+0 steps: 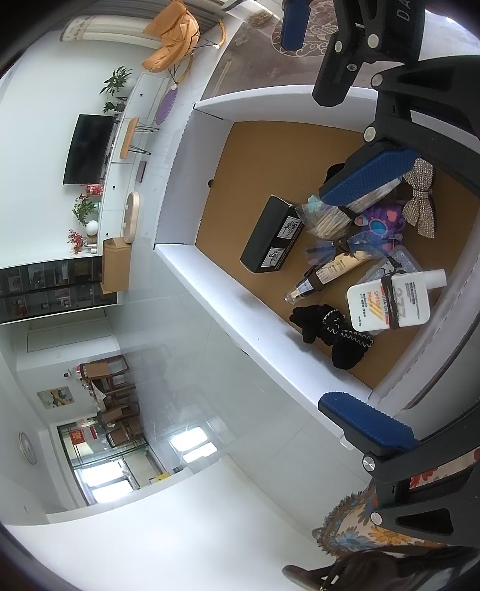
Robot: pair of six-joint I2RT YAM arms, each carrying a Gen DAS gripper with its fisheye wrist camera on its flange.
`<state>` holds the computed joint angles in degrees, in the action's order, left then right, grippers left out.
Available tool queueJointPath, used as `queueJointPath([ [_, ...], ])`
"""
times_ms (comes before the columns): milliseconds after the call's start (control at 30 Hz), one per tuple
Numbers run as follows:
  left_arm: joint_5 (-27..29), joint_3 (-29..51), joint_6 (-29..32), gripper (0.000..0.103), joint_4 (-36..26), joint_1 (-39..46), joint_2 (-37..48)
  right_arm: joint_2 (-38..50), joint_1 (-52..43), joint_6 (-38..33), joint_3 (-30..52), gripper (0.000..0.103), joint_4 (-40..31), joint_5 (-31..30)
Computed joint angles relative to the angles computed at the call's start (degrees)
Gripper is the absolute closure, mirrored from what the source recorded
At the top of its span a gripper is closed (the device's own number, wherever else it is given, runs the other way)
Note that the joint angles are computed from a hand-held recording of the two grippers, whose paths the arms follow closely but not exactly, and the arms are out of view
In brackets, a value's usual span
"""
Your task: Organize objects
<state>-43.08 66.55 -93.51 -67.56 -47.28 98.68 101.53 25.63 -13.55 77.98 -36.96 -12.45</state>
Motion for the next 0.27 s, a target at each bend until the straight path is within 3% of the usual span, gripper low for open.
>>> queueJointPath([
  [267, -1.3, -0.1, -0.9, 0.000, -0.1, -1.0, -0.2, 0.0, -0.7, 0.0, 0.2, 0.013, 0.0, -0.5],
])
